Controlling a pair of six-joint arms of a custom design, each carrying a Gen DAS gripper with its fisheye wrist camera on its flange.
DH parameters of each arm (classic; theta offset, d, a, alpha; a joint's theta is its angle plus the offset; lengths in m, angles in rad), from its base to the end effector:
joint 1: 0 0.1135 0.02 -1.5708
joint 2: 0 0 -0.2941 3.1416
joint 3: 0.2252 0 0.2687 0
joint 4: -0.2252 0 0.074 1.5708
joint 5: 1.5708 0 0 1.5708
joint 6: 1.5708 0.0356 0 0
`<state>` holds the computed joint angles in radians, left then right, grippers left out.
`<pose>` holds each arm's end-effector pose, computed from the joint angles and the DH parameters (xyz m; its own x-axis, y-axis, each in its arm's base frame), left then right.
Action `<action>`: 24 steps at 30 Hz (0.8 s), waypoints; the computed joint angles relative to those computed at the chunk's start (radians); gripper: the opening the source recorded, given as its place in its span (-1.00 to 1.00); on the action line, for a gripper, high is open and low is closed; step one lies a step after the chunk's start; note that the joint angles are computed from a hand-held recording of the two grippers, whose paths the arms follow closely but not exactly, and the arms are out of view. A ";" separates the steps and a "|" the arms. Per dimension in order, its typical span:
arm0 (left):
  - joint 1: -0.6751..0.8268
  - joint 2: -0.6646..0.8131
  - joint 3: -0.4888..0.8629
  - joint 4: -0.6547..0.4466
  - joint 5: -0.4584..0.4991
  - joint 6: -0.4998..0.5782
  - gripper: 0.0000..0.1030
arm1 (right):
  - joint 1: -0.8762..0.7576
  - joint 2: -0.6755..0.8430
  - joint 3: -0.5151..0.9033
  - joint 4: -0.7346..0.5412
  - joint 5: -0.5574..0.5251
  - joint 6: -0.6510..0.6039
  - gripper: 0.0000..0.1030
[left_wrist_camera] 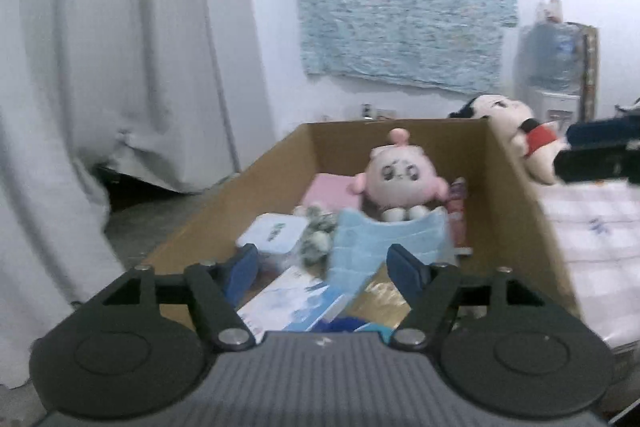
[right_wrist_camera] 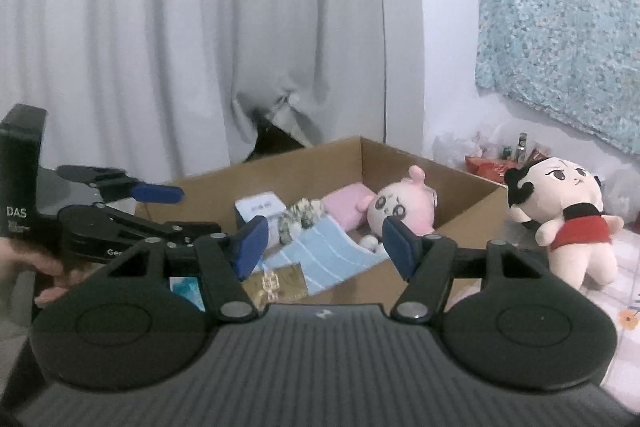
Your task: Organize soft objects
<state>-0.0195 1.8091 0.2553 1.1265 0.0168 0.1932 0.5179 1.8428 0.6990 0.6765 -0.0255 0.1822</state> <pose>0.2535 -0.0055 0.0930 -0.3999 0.1998 -0.8945 0.1137 0.9792 0.1679 0.3123 0.1790 0.1339 -0.4782 -0.0640 -0.8759 -0.4352 0.8835 0.1731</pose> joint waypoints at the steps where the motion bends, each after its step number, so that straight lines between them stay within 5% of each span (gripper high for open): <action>1: -0.015 0.003 0.001 0.002 -0.046 0.009 0.50 | -0.001 0.001 -0.001 0.005 -0.004 0.006 0.23; 4: -0.071 0.058 -0.007 0.101 -0.226 0.015 0.50 | -0.009 0.026 -0.036 0.097 -0.007 0.025 0.25; 7: -0.065 0.107 -0.048 0.278 -0.187 0.010 0.53 | -0.009 0.059 -0.088 0.195 0.012 0.042 0.25; 10: -0.056 0.138 -0.065 0.387 -0.151 -0.014 0.79 | -0.008 0.076 -0.095 0.197 0.024 0.042 0.25; 17: -0.048 0.120 -0.030 0.272 -0.182 -0.076 0.89 | 0.012 0.126 -0.067 0.237 0.017 0.090 0.25; 24: -0.102 0.115 -0.016 0.210 -0.231 0.009 0.94 | 0.025 0.140 -0.037 0.205 0.036 0.073 0.29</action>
<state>-0.1210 1.9243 0.2398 1.3362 -0.2143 0.2021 0.5426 1.9829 0.6619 0.8815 0.0106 0.2553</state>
